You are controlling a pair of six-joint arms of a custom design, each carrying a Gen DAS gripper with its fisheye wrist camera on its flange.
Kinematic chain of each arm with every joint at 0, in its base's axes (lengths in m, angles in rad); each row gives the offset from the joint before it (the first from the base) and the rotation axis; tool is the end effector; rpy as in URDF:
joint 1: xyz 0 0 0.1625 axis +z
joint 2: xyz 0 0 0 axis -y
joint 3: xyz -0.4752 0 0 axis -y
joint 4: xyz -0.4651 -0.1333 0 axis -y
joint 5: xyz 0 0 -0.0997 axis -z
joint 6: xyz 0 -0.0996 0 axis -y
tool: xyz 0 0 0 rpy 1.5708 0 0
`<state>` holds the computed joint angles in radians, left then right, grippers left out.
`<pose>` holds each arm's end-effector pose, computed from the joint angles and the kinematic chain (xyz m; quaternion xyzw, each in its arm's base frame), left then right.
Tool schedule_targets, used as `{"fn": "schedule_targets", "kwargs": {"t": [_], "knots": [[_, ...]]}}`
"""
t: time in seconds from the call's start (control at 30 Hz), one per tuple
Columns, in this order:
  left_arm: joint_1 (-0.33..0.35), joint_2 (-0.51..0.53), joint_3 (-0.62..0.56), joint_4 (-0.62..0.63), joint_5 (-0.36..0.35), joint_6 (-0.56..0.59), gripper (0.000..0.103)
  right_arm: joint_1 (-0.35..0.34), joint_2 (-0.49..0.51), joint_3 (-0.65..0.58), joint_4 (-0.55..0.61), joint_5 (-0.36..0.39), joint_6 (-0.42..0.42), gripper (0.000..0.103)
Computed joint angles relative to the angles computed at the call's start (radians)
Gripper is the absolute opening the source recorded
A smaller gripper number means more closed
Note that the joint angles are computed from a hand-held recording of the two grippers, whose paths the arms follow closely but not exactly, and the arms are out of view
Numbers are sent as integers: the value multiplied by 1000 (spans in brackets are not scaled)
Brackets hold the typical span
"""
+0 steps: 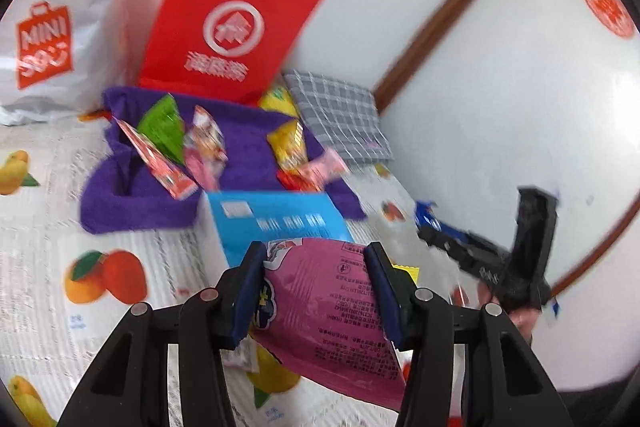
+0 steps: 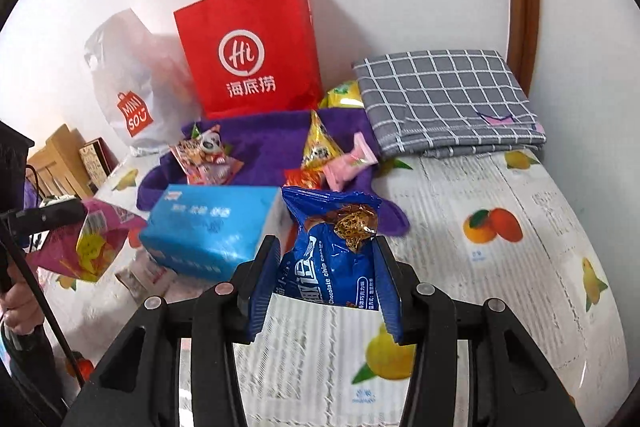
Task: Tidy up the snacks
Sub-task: 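Grasp the pink snack bag with left gripper while right gripper holds blue cookie pack, then lower blue cookie pack onto towel, open right gripper while left gripper holds pink bag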
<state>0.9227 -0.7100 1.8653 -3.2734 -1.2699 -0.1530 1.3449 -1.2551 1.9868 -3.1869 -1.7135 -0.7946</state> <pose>-0.2823 -0.6426 0.0174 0.1940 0.9328 -0.3023 0.0287 -0.0257 -0.6436 0.3181 0.2236 -0.8739 0.3410 0.2647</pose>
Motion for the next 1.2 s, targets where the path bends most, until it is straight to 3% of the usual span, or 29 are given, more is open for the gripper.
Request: {"fn": "schedule_targets", "kwargs": {"t": [0.13,0.3,0.43,0.57,0.73,0.83,1.0,1.2], "knots": [[-23,17,-25,-52,137,-36,49,18,18,-20,2,0,19,46],[-25,42,-78,-83,218,-85,49,44,58,-74,30,-3,65,46],[-28,76,-129,-115,324,-95,49,66,97,-129,69,5,92,46],[-34,123,-176,-188,435,-67,49,86,138,-176,80,6,98,46],[-45,190,-239,-268,589,46,49,118,187,-242,104,7,103,46],[-43,207,-251,-266,623,75,49,127,215,-273,100,16,97,46],[-23,191,-228,-199,583,9,49,103,244,-301,115,89,73,46],[-27,209,-236,-209,628,38,49,77,280,-338,144,89,108,46]]}}
